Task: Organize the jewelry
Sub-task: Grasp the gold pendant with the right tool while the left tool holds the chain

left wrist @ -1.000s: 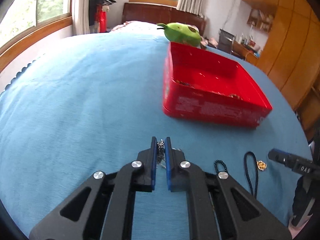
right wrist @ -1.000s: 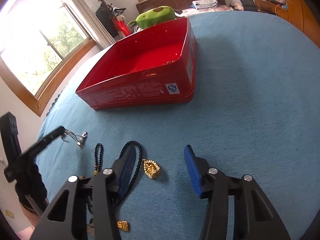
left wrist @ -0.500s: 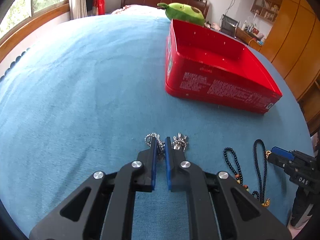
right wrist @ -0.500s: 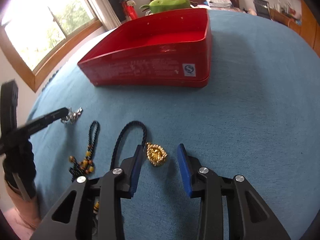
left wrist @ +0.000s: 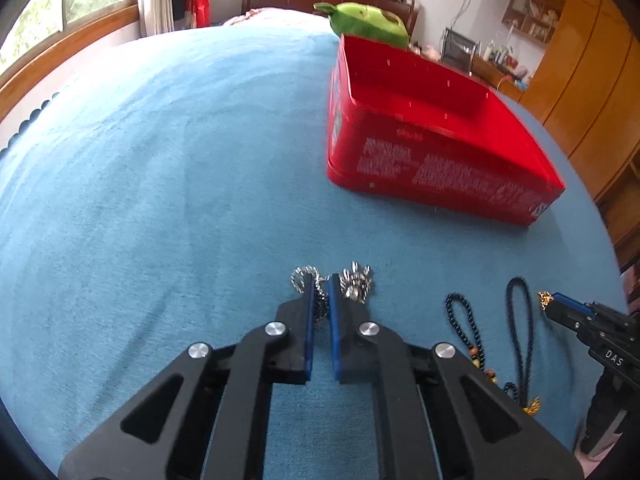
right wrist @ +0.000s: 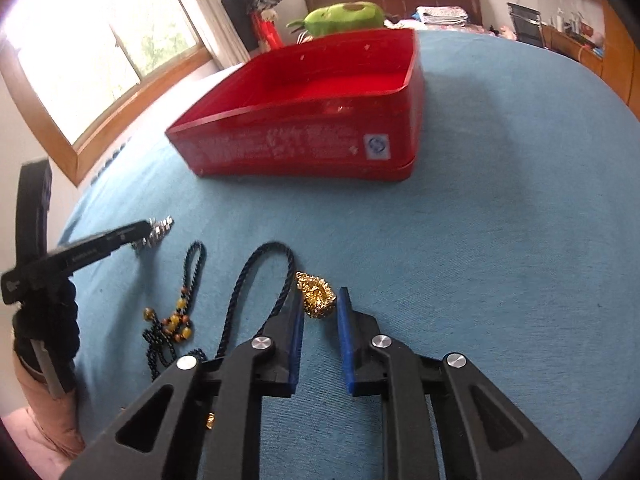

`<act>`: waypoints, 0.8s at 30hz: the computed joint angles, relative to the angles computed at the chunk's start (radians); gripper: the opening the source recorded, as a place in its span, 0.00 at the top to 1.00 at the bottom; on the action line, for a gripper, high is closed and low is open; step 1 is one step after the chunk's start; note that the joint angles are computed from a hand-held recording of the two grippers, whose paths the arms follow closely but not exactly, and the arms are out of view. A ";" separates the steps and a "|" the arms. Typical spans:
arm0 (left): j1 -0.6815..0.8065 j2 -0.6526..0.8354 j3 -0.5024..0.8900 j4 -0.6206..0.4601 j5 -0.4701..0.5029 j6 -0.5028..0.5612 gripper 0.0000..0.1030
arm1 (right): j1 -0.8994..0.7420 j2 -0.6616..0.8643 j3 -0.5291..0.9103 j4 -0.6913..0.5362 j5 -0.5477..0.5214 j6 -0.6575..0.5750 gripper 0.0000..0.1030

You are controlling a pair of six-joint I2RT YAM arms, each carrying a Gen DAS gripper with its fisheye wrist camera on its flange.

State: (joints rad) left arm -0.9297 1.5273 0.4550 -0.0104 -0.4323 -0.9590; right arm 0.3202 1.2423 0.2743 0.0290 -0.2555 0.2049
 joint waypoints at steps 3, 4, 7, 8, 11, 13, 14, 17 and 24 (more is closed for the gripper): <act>-0.001 -0.058 -0.031 0.002 -0.015 -0.006 0.96 | -0.070 -0.035 -0.011 -0.012 -0.040 -0.005 0.84; 0.003 -0.071 -0.037 0.002 -0.014 -0.006 0.96 | -0.092 -0.036 -0.012 -0.017 -0.046 -0.010 0.84; 0.019 -0.102 -0.060 0.007 -0.003 -0.010 0.95 | -0.102 -0.006 -0.005 -0.008 -0.041 -0.002 0.84; 0.020 -0.109 -0.062 0.001 -0.003 -0.011 0.95 | -0.099 -0.002 -0.003 -0.007 -0.038 -0.002 0.84; 0.028 -0.095 -0.050 -0.013 0.012 -0.003 0.92 | -0.074 0.013 -0.001 0.009 -0.027 0.004 0.84; 0.032 -0.068 -0.030 -0.016 0.027 0.017 0.72 | -0.059 0.018 -0.002 0.012 -0.019 0.005 0.84; 0.036 -0.054 -0.023 -0.011 0.030 0.024 0.52 | -0.045 0.030 0.000 0.023 -0.011 0.014 0.84; 0.014 0.000 0.017 -0.031 0.011 0.034 0.45 | -0.030 0.044 0.005 0.027 -0.005 0.014 0.84; -0.012 0.132 0.103 -0.082 -0.009 0.027 0.66 | -0.016 0.041 0.005 0.030 -0.006 0.016 0.84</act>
